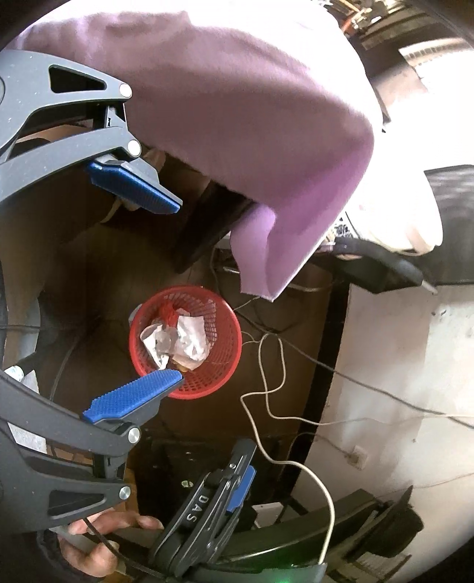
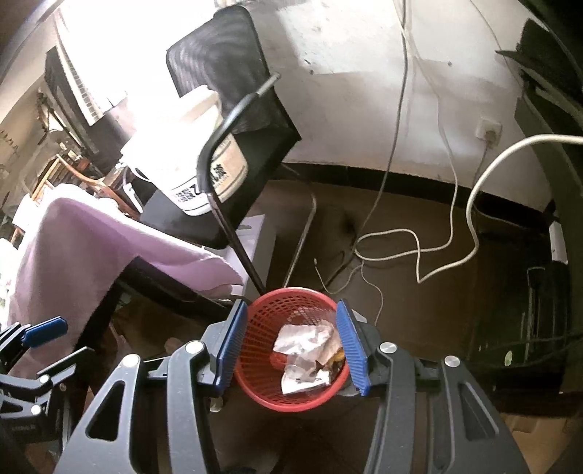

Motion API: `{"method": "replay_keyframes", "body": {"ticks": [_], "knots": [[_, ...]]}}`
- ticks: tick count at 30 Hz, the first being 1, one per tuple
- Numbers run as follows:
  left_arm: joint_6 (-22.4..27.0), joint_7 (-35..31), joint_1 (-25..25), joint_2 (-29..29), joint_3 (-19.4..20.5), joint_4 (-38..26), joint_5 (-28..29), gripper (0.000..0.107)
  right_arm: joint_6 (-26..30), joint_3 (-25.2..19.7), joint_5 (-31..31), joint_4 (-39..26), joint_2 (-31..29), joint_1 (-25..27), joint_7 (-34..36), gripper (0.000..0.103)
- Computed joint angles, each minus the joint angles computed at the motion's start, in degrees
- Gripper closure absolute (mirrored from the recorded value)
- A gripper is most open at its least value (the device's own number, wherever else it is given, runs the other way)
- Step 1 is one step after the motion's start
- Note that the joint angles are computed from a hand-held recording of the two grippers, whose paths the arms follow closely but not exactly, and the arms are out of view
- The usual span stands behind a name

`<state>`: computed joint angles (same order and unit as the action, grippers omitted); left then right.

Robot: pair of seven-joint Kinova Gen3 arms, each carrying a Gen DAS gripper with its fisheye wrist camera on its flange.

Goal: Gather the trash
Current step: 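Bring both tools back up over the table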

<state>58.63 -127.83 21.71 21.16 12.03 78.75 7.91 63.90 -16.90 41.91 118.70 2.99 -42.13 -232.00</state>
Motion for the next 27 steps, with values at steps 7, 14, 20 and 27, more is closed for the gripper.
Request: {"method": "replay_keyframes", "body": {"ticks": [7,14,20,27], "knots": [[-0.12,-1.71,-2.79,-2.26,-0.04,0.75,2.79,0.023,5.31,-0.61,0.97,-4.40,0.39,-1.34,3.05,0.046],[-0.94,-4.17,-5.97,-5.01,-0.56,2.49,5.91,0.020,11.52,-1.13,2.51,-9.81,1.68,-3.90,5.77,0.037],[-0.48,-6.60,-9.66,-6.80,-1.34,2.77,9.67,0.020,17.70,-0.96,4.57,-16.56,4.00,-6.95,10.71,0.031],[0.10,-7.86,-14.28,-7.89,-3.13,1.77,13.53,0.018,20.73,0.57,7.82,-24.20,7.01,-9.78,18.18,0.028]]}}
